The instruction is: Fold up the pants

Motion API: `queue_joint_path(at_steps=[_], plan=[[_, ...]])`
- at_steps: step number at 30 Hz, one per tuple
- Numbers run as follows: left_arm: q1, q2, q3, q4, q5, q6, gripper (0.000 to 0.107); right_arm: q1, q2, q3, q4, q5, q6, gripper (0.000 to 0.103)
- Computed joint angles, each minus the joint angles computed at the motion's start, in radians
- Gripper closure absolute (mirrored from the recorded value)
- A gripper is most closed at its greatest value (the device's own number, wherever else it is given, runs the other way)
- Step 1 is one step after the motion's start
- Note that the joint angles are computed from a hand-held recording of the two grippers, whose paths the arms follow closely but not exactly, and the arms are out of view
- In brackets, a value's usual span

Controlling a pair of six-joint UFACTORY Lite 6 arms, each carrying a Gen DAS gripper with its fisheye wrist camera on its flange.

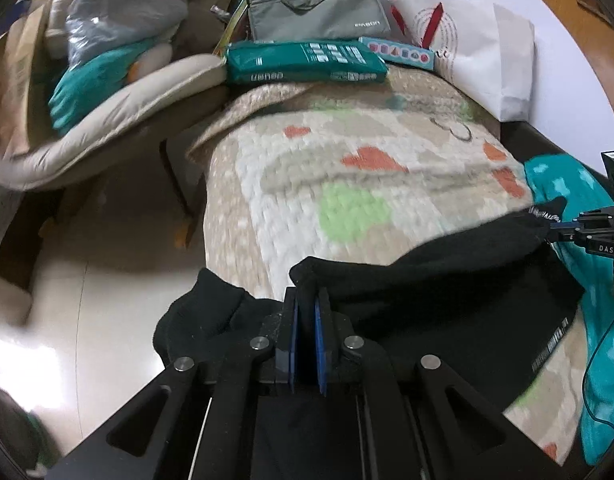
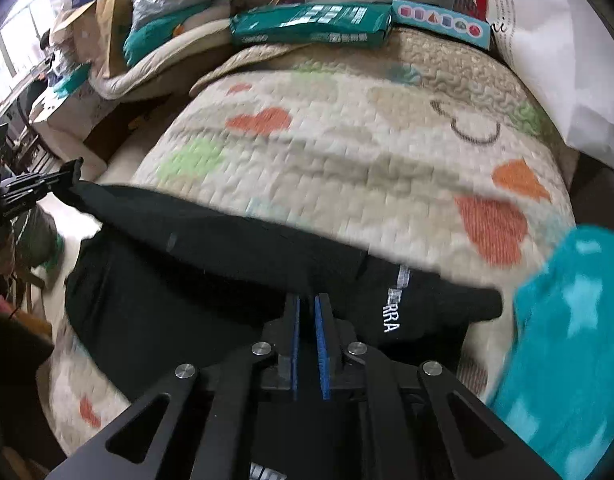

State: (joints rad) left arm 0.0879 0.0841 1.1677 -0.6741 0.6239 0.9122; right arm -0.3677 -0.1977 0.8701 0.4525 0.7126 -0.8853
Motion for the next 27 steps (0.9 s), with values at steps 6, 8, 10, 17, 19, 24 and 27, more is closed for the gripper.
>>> queue_joint_path(at_steps=[6,8,10,17,19,24,27], plan=[[-0.015,-0.264,-0.341,0.185,-0.069,-0.101,0.099,0.035,-0.230,-0.234,-0.197,0.021,0.130,0.102],[-0.004,-0.303,-0.403,0.234,-0.068,-0.121,0.095,0.045,-0.299,-0.312,-0.270,0.033,0.179,0.102],[0.007,-0.356,-0.453,0.283,-0.065,-0.140,0.090,0.058,-0.343,-0.358,-0.333,0.046,0.230,0.101],[0.257,-0.539,-0.448,0.202,0.089,0.018,0.070,-0.203,-0.325,-0.217,-0.124,0.106,0.091,0.074],[0.367,-0.535,-0.408,0.153,0.126,0.061,0.062,-0.249,-0.320,-0.181,-0.073,0.115,0.072,0.027],[0.530,-0.363,-0.223,0.029,0.214,-0.016,0.061,-0.318,-0.263,-0.120,-0.012,0.107,0.069,0.018],[0.530,-0.270,-0.161,-0.075,0.225,-0.096,0.057,-0.355,-0.189,-0.106,-0.001,0.065,0.106,0.019]])
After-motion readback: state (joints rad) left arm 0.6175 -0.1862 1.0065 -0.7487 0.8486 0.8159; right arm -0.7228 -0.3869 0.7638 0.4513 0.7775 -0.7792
